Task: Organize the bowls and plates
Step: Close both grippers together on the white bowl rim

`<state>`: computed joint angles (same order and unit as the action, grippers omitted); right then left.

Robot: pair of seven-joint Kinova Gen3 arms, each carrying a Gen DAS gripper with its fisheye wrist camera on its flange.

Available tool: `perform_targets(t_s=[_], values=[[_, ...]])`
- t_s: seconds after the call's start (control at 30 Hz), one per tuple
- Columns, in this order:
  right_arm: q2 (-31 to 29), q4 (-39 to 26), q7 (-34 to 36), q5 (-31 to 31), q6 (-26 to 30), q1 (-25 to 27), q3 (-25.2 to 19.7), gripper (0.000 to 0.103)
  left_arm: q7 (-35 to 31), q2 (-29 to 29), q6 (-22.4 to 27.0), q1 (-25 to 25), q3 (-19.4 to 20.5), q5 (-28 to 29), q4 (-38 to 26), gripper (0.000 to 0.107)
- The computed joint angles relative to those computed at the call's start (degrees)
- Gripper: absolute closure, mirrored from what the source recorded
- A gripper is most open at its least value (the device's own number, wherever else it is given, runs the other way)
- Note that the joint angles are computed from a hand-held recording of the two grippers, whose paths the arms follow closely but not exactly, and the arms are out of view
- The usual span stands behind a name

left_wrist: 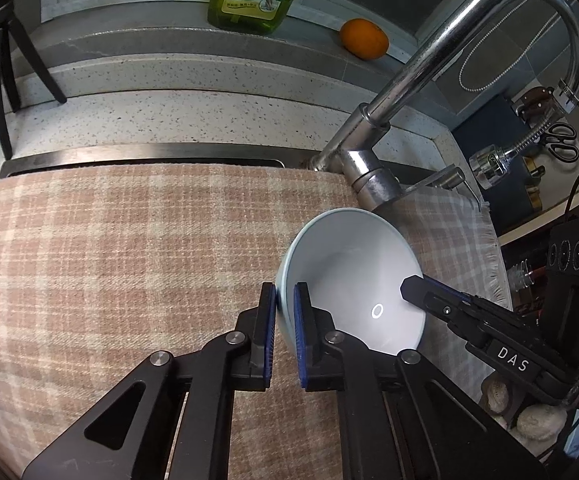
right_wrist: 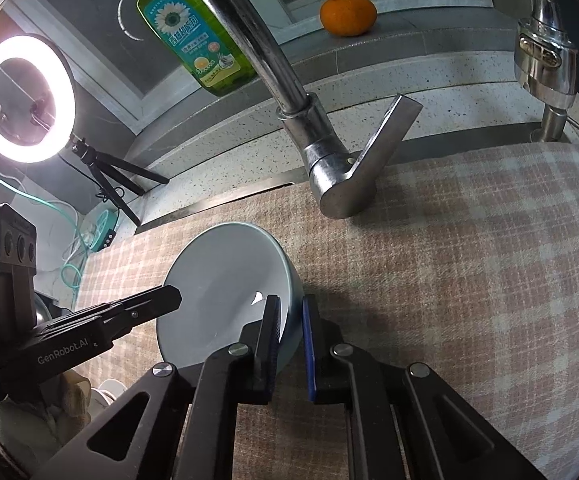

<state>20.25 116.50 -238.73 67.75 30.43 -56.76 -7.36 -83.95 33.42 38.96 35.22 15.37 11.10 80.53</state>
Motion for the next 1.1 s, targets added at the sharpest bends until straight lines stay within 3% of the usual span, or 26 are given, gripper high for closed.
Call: perform_targets(t_s=[0.7, 1.1], values=[[-1.01, -1.48, 0.94, -2.78, 1.95, -0.67, -0.07, 0.095, -0.04, -2.96, -2.08, -1.62, 0.85, 1.57, 2.65, 0.100], [-0.49, -8.52, 8.80, -7.55, 8.23, -2.42, -1.30, 0.095, -3.28, -8.95, -4.91, -5.57, 1.70, 4.41, 8.92, 0.100]])
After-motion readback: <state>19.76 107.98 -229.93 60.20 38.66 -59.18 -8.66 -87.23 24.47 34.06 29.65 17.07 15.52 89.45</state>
